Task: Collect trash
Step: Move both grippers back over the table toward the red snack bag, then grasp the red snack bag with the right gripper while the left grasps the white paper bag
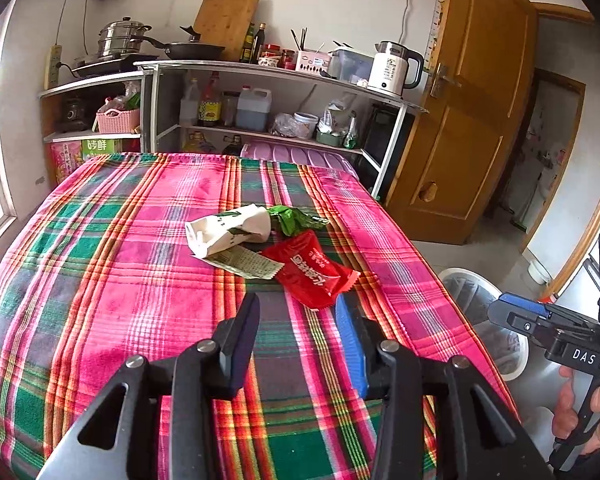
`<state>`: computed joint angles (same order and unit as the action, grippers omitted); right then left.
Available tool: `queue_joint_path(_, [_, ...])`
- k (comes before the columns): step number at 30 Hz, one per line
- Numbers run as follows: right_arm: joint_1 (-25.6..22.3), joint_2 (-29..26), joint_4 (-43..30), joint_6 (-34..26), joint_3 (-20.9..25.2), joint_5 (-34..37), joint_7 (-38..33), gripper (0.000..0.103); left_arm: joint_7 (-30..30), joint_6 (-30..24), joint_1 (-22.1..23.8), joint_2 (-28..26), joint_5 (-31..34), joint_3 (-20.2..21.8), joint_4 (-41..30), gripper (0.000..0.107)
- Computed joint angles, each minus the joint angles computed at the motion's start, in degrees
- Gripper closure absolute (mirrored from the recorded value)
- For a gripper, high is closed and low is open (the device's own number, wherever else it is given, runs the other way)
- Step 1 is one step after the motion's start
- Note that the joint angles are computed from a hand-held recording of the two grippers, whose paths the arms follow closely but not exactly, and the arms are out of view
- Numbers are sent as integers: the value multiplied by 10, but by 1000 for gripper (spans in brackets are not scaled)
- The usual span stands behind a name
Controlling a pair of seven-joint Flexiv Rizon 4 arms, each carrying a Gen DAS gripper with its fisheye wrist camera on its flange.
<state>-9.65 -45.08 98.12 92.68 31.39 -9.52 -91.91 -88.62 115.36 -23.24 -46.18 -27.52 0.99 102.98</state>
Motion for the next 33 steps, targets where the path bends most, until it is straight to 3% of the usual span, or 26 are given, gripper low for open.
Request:
queue_joint_path(12, [46, -29, -70, -49, -13, 7, -26, 51, -4, -9, 28, -17, -3, 10, -20, 65])
queue_joint_path(24, [104, -81, -190, -142, -31, 58, -75, 51, 18, -77, 28, -59, -10, 54, -103, 65])
queue_joint_path(31, [140, -115, -264, -196, -52, 90, -103, 51, 15, -123, 49, -79, 19, 48, -140, 65])
queue_joint_path(33, [151, -125, -287, -212, -60, 99, -110, 51, 11, -129, 76, -77, 38, 16, -139, 65])
